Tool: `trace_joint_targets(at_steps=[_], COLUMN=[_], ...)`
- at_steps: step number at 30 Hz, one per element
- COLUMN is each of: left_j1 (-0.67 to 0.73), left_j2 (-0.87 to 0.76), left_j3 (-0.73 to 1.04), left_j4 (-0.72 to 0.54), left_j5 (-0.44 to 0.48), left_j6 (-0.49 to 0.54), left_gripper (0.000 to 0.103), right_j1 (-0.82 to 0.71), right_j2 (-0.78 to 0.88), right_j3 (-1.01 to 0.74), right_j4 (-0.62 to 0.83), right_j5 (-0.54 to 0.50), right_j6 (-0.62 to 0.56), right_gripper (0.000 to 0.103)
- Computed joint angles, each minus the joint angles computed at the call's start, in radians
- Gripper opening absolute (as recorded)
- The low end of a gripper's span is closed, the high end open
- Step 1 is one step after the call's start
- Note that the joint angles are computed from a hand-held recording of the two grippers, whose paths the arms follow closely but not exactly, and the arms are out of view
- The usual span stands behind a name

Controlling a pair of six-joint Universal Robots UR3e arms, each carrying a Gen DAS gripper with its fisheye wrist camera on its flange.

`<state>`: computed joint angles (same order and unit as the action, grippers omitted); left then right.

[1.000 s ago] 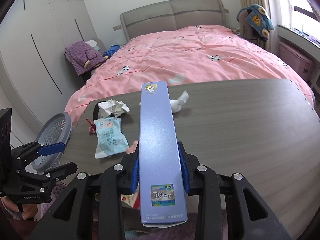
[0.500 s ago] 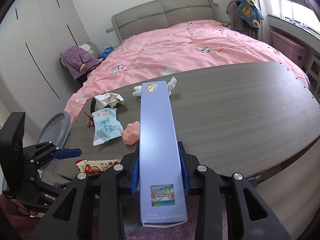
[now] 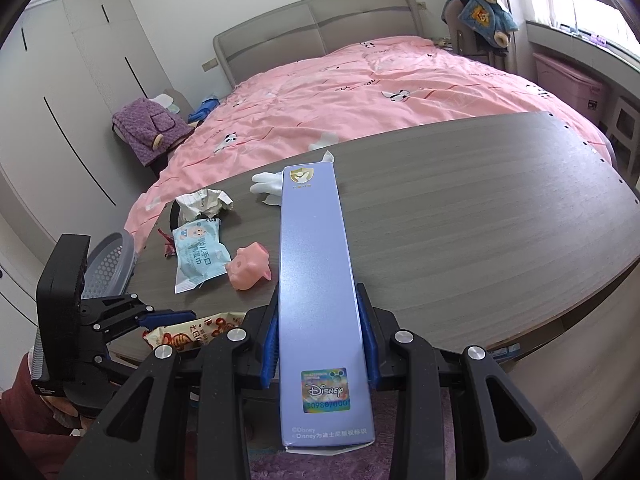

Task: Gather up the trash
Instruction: 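Grasp the cream snack bag with the left tool while the right tool holds the box, then carry both items over the basket and open both tools to drop them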

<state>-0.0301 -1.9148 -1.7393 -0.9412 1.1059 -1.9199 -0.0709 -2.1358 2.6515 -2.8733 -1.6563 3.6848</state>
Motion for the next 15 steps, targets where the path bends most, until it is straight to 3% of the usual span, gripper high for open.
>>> trace_joint_targets(at_steps=[2,3,10,15], left_j1=[0.001,0.003,0.074,0.15], left_j2=[-0.004,-0.004,0.081,0.151], left_j3=[0.008,0.011,-0.054,-0.089], left_j4=[-0.008,-0.018,-0.002,0.064], left_j5=[-0.008,-0.011,-0.088,-0.137], left_j6=[-0.014,-0.021,-0.106,-0.204], left_gripper=[0.032,0.03,0.029,0.029], right_j1=[0.0,0.002,0.037,0.11], right_j2=[0.015,0.017,0.06,0.183], right_j3=[-0.003,-0.002,-0.024,-0.091], right_j4=[-0.01,-0.013,-0.036,-0.096], right_j5=[0.002,0.002,-0.018,-0.049], right_j6=[-0.001,0.0,0.018,0.035], right_gripper=[0.033,0.033,0.033,0.033])
